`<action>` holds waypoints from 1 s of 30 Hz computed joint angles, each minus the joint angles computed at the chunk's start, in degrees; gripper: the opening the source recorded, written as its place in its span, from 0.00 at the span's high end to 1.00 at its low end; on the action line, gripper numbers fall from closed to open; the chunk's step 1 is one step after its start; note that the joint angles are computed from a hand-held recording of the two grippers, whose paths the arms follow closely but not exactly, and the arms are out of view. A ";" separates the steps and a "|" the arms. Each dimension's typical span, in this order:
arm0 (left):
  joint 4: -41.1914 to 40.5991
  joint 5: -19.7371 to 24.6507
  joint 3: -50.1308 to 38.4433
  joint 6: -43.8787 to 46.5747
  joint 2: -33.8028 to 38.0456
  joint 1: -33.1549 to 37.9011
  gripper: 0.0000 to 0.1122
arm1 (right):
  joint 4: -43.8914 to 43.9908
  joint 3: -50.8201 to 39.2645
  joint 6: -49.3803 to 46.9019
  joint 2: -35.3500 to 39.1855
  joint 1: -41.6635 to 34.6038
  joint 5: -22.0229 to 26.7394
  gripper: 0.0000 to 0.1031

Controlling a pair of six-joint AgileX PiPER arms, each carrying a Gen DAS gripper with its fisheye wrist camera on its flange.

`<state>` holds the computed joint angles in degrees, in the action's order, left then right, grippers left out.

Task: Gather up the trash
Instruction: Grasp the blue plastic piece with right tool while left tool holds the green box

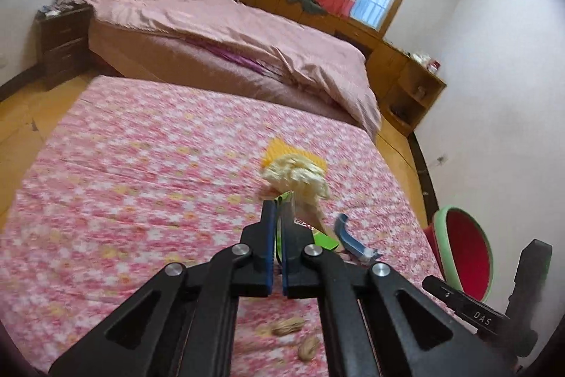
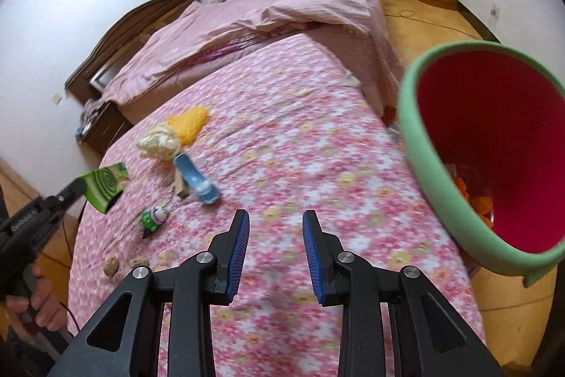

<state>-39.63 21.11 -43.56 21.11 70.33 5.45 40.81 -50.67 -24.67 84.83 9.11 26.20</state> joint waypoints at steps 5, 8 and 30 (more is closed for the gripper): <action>-2.87 2.72 2.06 3.72 -2.91 6.35 0.99 | -1.78 -3.82 -0.01 3.23 4.32 -0.80 0.69; -4.37 4.19 3.65 5.72 -4.71 9.37 0.99 | -6.25 -7.74 2.43 6.60 7.22 -0.77 0.63; -6.85 8.54 5.06 8.10 -10.89 10.00 0.99 | 9.72 -1.36 -15.04 5.00 6.93 -3.16 0.81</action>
<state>-46.48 29.65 -38.49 29.21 59.44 15.45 50.53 -52.03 -39.71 89.83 16.04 23.04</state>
